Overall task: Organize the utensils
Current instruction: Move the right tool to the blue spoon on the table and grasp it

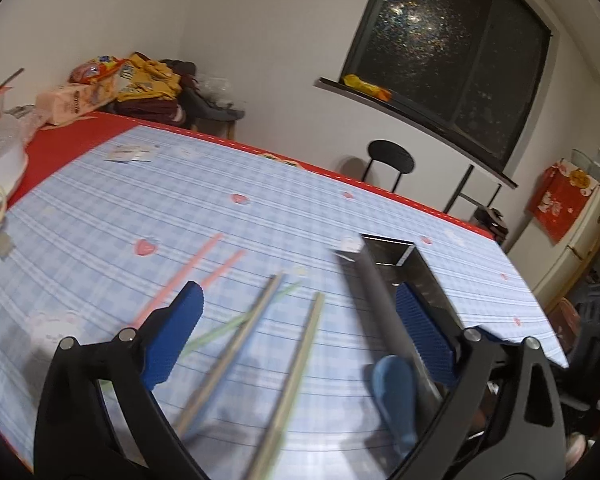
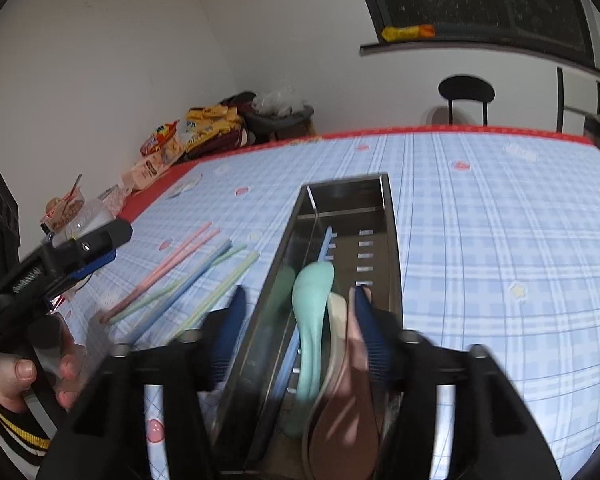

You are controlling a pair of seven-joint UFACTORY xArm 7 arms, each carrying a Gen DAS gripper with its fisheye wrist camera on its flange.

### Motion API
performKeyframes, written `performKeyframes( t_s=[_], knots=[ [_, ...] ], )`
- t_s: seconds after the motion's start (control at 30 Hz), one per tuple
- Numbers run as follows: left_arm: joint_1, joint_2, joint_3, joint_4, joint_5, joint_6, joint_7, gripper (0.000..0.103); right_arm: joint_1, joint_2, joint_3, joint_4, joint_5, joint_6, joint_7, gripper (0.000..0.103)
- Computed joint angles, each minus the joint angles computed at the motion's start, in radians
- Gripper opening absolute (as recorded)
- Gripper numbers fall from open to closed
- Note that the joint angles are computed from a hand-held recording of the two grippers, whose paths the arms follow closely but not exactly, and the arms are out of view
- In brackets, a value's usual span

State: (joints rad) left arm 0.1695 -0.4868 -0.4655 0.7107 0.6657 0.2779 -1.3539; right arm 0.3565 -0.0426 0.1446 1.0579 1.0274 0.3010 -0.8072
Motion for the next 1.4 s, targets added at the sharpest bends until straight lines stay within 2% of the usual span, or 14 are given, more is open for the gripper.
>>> performKeyframes(
  t_s=[0.03, 0.13, 0.3, 0.5, 0.7, 0.77, 0.8, 0.87, 0.97, 1.0, 1.03, 1.2, 1.33, 1.4],
  knots=[
    [-0.002, -0.006, 0.004, -0.004, -0.003, 0.012, 0.004, 0.097, 0.002, -0.003, 0.004, -0.005, -0.011, -0.021, 0.008, 0.085],
    [-0.015, -0.035, 0.029, -0.032, -0.016, 0.038, 0.021, 0.097, 0.011, -0.008, 0.013, -0.021, -0.081, -0.085, 0.057, 0.096],
    [-0.042, -0.079, 0.073, -0.074, -0.049, 0.081, 0.084, 0.097, 0.012, 0.003, 0.023, -0.047, -0.327, -0.158, 0.258, 0.097],
    [-0.075, -0.159, 0.128, -0.133, -0.088, 0.106, 0.215, 0.097, 0.014, -0.006, 0.024, -0.086, -0.523, -0.229, 0.420, 0.097],
    [-0.146, -0.225, 0.229, -0.205, -0.135, 0.050, 0.490, 0.097, 0.085, -0.085, -0.008, -0.159, -0.486, -0.318, 0.466, 0.097],
    [-0.172, -0.232, 0.263, -0.222, -0.162, 0.030, 0.569, 0.097, 0.047, -0.128, 0.037, -0.209, -0.560, -0.370, 0.558, 0.097],
    [-0.183, -0.233, 0.277, -0.230, -0.177, 0.017, 0.601, 0.097, 0.058, -0.144, 0.032, -0.226, -0.568, -0.384, 0.570, 0.097],
    [-0.241, -0.226, 0.338, -0.248, -0.217, -0.024, 0.695, 0.097, 0.119, -0.174, -0.015, -0.251, -0.560, -0.371, 0.576, 0.097],
    [-0.314, -0.209, 0.405, -0.263, -0.264, -0.060, 0.822, 0.097, 0.140, -0.216, -0.023, -0.294, -0.569, -0.337, 0.643, 0.097],
    [-0.319, -0.204, 0.406, -0.264, -0.273, -0.066, 0.846, 0.097, 0.156, -0.222, -0.036, -0.299, -0.574, -0.325, 0.651, 0.095],
    [-0.344, -0.197, 0.431, -0.268, -0.286, -0.077, 0.893, 0.097, 0.167, -0.233, -0.040, -0.310, -0.584, -0.310, 0.663, 0.088],
    [-0.471, -0.182, 0.565, -0.288, -0.383, -0.123, 1.081, 0.097, 0.063, -0.285, 0.089, -0.333, -0.761, -0.205, 0.825, 0.054],
    [-0.567, -0.195, 0.680, -0.307, -0.489, -0.156, 1.174, 0.097, 0.035, -0.284, 0.145, -0.316, -0.875, -0.104, 0.940, 0.039],
    [-0.592, -0.211, 0.712, -0.320, -0.533, -0.168, 1.202, 0.097, 0.029, -0.273, 0.162, -0.302, -0.932, -0.051, 1.001, 0.038]
  ],
)
